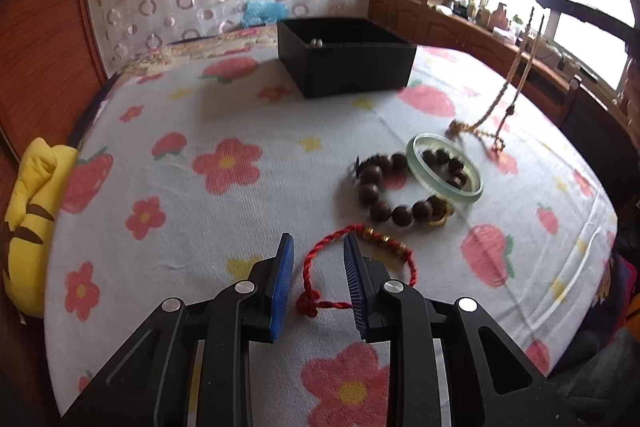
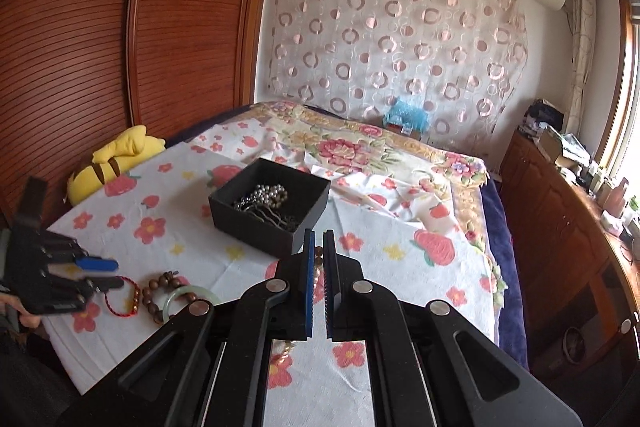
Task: Organize jewelry
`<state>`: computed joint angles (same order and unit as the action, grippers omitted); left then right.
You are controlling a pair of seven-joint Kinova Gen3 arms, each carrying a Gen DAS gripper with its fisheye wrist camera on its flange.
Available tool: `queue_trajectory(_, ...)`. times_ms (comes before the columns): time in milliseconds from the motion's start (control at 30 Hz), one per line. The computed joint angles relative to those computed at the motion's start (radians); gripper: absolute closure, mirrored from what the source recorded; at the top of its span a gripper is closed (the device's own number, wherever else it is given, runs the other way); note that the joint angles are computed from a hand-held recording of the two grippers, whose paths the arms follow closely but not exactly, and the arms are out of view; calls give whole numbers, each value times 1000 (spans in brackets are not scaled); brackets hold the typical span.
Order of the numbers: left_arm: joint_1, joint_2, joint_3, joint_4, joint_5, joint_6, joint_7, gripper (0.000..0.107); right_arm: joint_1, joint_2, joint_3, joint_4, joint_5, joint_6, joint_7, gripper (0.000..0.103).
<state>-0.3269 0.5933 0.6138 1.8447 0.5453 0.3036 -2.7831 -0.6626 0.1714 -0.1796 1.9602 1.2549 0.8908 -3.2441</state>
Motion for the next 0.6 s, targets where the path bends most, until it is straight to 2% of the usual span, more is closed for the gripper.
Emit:
queue_trajectory(100, 3, 4, 5, 8, -8, -30, -3, 85, -4, -6, -3, -7, 3, 14, 9, 98)
queue_trajectory(133, 12, 2, -1, 7, -14, -36, 6, 90, -5, -9, -4, -10, 5, 18, 13, 99)
queue_trajectory(167, 15, 1, -1, 10, -19, -47, 12, 103, -6, -10, -5, -12, 7, 20, 15, 99)
queue_trajectory(300, -9, 16, 25, -3, -30, -37, 25, 105, -11, -17, -11, -21, 15, 34, 25, 99)
queue_trajectory(600, -222, 30, 308, 23, -11, -111, -12, 106, -10, -31, -17, -71, 37, 68, 74, 98)
